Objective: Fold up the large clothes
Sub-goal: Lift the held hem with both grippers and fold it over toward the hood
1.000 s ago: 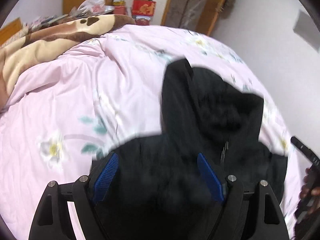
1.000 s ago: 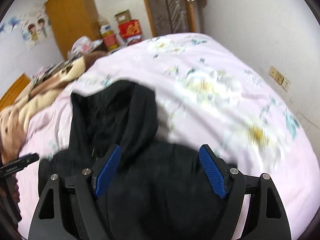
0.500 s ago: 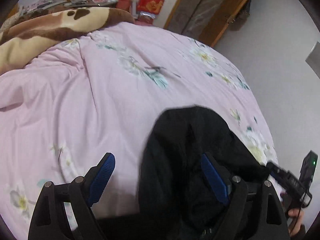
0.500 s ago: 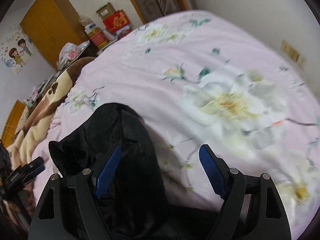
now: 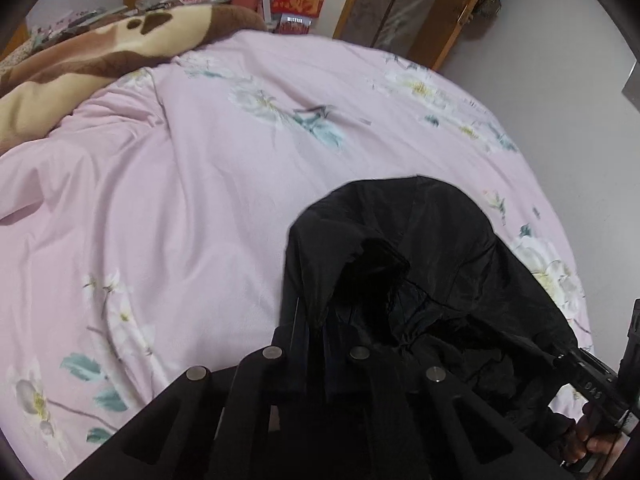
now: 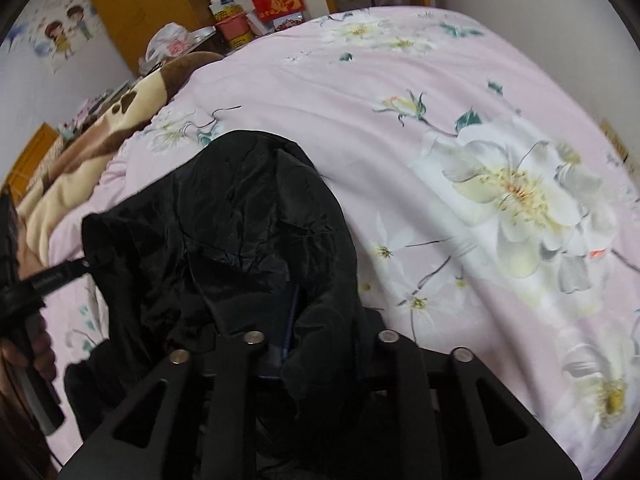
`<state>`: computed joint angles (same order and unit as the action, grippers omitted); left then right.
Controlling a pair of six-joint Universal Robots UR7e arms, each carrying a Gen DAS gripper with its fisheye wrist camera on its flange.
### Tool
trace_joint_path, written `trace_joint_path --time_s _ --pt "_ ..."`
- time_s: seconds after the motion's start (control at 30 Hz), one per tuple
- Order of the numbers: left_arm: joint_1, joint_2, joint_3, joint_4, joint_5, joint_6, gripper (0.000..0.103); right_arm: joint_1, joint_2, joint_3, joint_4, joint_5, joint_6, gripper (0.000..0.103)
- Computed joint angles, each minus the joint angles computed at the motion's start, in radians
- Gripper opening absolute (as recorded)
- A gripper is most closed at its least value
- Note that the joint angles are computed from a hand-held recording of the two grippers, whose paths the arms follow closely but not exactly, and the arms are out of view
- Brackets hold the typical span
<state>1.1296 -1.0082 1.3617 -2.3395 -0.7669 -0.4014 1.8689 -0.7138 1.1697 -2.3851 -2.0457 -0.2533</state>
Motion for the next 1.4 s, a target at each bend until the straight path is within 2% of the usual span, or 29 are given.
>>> trace_joint_path --time_s 0.1,0.23,0.33,0.53,0.77,0.93,1.0,1.07,1.13,1.2,1.3,1.4 --pt "-0.028 -0.052 0.067 -0.029 0.028 0.006 0.004 0.023 -0.031 0.072 -0.091 -0.050 -0.085 0.017" --pt "-0.070 -0.138 0.181 -0.085 0.045 0.023 0.004 0.045 -0.106 0.201 -0.221 -0.057 -0.192 0.016" --pt "-0.100 -0.209 0.271 -0.115 0.039 0.000 0.004 0.057 -0.160 0.288 -0.282 -0.060 -0.240 0.016" --pt "-0.183 -0.336 0.448 -0.139 0.092 0.004 0.004 0.077 -0.265 0.447 -0.382 -0.041 -0.308 0.015" --pt "-0.238 -0.461 0.594 -0.058 0.100 -0.145 0.004 0.091 -0.361 0.605 -0.459 -0.055 -0.398 0.014" --pt "-0.246 -0.523 0.665 -0.001 0.085 -0.289 0.006 0.084 -0.414 0.677 -0.474 -0.065 -0.405 0.014" --pt "-0.257 -0.545 0.692 0.018 0.091 -0.307 0.007 0.080 -0.436 0.700 -0.478 -0.065 -0.402 0.014" --pt "-0.268 -0.573 0.719 0.023 0.084 -0.331 0.010 0.076 -0.451 0.719 -0.476 -0.075 -0.401 0.013" --pt "-0.272 -0.599 0.734 0.051 0.083 -0.377 0.034 0.073 -0.459 0.735 -0.486 -0.091 -0.405 0.012" --pt "-0.279 -0.646 0.770 0.051 0.077 -0.431 0.042 0.061 -0.472 0.751 -0.485 -0.091 -0.376 0.011" --pt "-0.289 -0.699 0.795 0.102 0.045 -0.485 0.044 0.050 -0.487 0.762 -0.474 -0.085 -0.335 0.011" --pt "-0.323 -0.743 0.804 0.243 0.094 -0.553 0.044 0.045 -0.498 0.777 -0.475 -0.089 -0.334 0.006"
